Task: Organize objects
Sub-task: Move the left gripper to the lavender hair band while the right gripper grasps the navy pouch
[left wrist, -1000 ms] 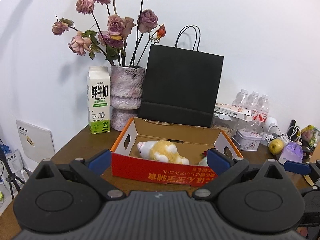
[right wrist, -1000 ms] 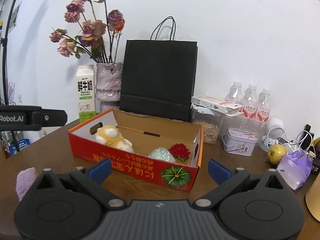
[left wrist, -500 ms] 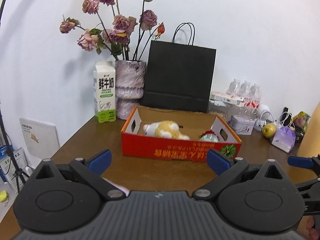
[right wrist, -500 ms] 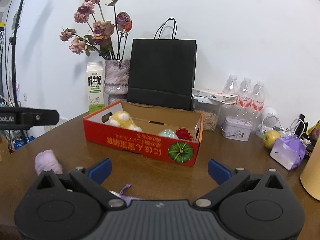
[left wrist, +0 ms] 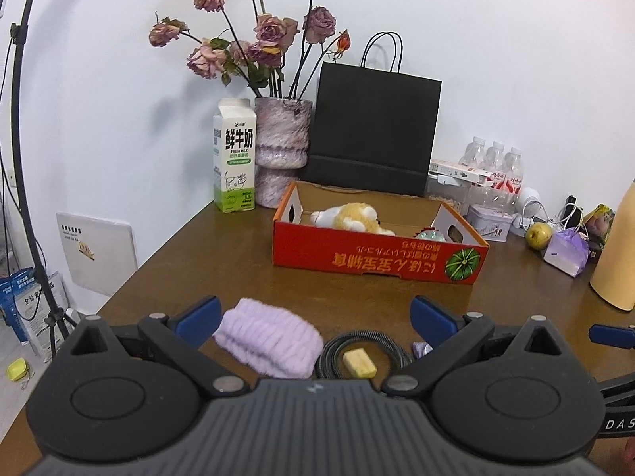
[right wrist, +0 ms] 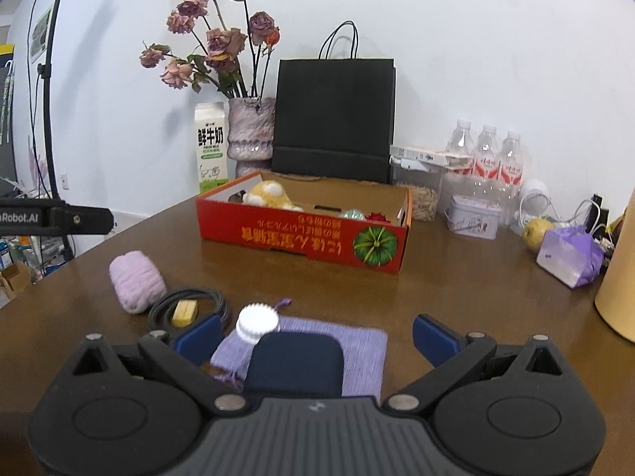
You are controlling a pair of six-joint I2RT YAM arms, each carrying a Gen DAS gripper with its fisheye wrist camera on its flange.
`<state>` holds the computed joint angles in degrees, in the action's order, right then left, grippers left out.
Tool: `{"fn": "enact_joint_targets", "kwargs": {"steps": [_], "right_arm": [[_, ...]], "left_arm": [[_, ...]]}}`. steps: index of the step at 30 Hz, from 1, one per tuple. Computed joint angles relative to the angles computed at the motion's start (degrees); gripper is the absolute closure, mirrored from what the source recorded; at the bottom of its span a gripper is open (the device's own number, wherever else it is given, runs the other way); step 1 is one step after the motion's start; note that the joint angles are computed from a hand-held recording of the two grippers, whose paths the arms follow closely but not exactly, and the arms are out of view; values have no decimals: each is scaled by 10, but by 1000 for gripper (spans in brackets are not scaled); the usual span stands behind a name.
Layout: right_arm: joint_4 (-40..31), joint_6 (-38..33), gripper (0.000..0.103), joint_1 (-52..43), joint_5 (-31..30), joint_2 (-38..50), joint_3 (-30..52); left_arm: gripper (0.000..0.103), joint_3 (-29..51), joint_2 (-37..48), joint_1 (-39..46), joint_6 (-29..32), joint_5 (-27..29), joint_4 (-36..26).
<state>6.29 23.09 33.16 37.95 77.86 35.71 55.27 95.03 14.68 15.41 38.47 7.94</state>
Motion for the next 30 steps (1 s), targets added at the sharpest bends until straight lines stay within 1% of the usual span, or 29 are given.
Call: {"fn": "enact_joint_targets", "kwargs": {"steps": [5,11,17,20,24,27,30], "right_arm": [[-17,31,0,20,12,-8,-15],[-41,66,0,38,12,-16,-32],[-42,81,0,34,-10,0,-33],[-32,73,0,22,-30,27,-21],[-33,53,2,1,-54,79,16],[-37,38,7,-20,-77,115,46],[-45,31,10,-41,-97,143,71]], "left_arm": [[0,-10,-2,20,19,14,-9],[0,-15,5,39,43,22,-26],[0,-12,12,53,55,31,-35],[0,-9,16,58,60,34,-40],[0,-4,21,63,63,35,-45],[0,-2,23,66,66,34,-45],[0,1,27,68,66,33,-45]]}}
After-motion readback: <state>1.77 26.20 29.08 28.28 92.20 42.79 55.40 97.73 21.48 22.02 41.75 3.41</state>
